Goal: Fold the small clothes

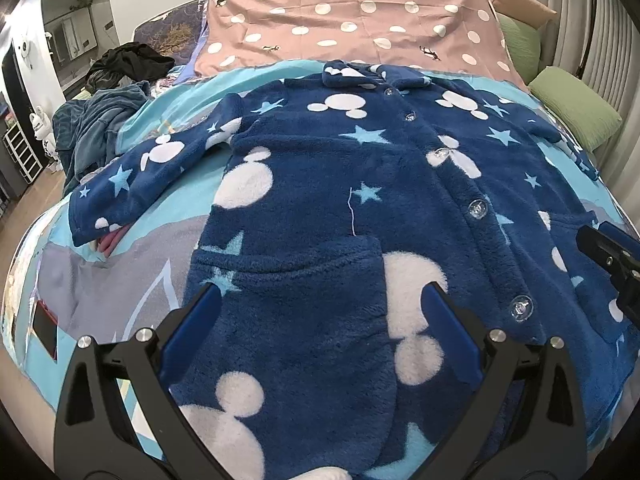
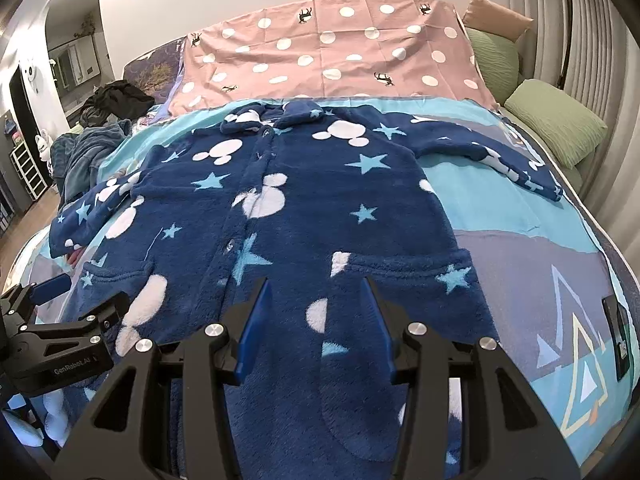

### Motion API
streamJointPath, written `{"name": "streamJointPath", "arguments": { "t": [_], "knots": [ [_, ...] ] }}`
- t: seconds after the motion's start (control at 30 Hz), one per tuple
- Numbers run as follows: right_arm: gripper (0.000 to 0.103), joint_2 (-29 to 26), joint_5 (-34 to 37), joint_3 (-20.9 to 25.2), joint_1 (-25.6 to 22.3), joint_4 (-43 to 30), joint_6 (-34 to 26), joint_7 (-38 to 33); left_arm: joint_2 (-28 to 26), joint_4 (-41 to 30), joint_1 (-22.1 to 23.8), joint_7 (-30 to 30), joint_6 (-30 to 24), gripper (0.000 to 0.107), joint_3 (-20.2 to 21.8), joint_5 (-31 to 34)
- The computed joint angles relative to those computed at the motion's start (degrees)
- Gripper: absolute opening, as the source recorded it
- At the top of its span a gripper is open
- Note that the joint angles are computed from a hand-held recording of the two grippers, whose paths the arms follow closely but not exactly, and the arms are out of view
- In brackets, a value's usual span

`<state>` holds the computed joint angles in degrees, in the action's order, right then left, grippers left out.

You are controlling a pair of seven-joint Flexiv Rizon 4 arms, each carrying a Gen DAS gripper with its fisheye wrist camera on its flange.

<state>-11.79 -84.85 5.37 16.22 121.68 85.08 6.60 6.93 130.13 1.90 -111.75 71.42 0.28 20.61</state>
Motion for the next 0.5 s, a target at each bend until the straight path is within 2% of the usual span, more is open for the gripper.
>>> {"name": "streamJointPath", "arguments": {
  "t": [0.23, 0.27, 0.33, 0.5],
  "knots": [
    [0.050, -0.6, -0.8, -0.3, -0.4, -1.0, -0.2, 1.8, -0.4, 0.3, 0.5, 1.0, 1.2, 0.100, 0.9, -1.6],
    [0.050, -0.7, -0.6, -0.3, -0.4, -1.0, -0.2, 1.6, -0.6, 0.9, 0.3, 2.2, 2.5, 0.095, 1.6, -3.4],
    [0.051, -1.0, 0.7, -0.2, -0.2, -1.2, -0.3, 0.5, -1.1, 1.5, 0.2, 4.4, 3.2, 0.092, 2.4, -7.2],
    [0.054, -2.0, 5.6, -0.6, 1.0, -1.7, 0.1, -3.7, -1.6, 0.9, 2.2, 4.1, 3.1, 0.085, 3.2, -7.6]
  ]
}}
